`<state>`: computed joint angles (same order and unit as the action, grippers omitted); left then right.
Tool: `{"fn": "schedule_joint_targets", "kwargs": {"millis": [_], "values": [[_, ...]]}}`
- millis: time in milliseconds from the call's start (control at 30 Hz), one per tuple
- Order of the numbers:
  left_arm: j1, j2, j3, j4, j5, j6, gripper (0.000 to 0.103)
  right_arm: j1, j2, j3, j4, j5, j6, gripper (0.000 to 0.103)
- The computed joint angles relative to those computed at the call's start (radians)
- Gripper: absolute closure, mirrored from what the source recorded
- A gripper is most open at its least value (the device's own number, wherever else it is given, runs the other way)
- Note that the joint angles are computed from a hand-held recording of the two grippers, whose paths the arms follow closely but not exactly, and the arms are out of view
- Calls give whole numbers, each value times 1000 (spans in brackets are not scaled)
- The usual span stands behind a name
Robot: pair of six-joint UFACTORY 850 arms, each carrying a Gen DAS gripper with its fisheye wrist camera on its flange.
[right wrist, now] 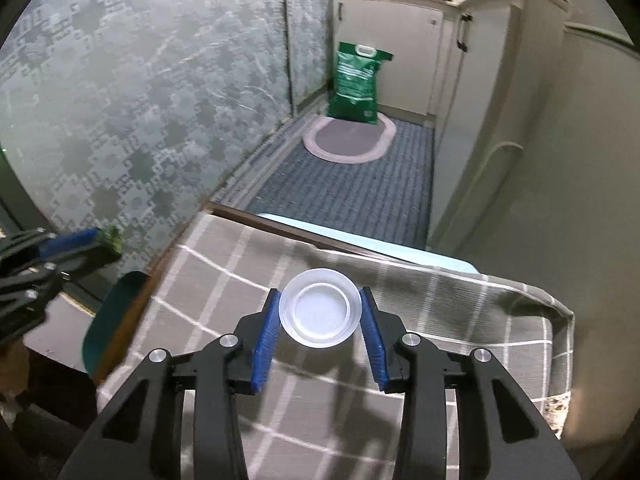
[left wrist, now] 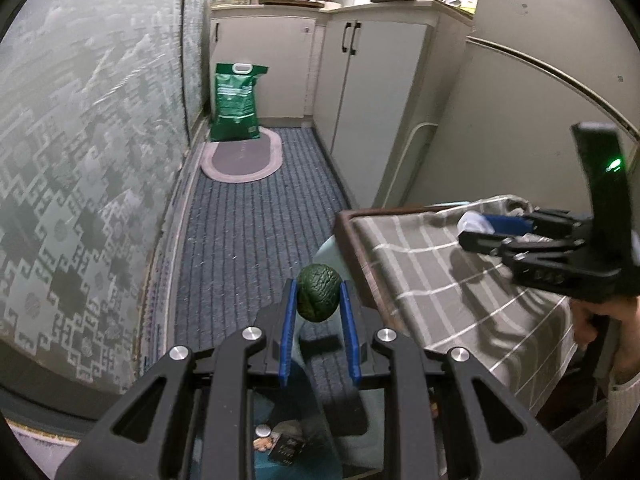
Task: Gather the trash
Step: 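Carry the avocado and white bowl over the teal bin with both tools, then open the left tool and right tool to drop avocado and bowl into the bin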
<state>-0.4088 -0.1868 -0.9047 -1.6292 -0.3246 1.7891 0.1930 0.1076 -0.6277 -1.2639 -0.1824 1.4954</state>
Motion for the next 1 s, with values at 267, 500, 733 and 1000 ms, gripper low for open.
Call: {"fn": "schedule_joint_targets", "kwargs": {"millis": [267, 500, 733, 1000], "values": [[50, 6, 44, 48, 46, -44, 80, 74, 22, -19, -104, 56, 111, 63], [85, -32, 53, 192, 56, -172, 80, 137, -1, -54, -181, 83, 171, 63], [90, -78, 45, 377, 73, -322, 74, 171, -53, -95, -192, 100, 178, 63], [113, -70, 55, 373, 74, -299, 72, 216, -113, -137, -30, 112, 9, 63]]}}
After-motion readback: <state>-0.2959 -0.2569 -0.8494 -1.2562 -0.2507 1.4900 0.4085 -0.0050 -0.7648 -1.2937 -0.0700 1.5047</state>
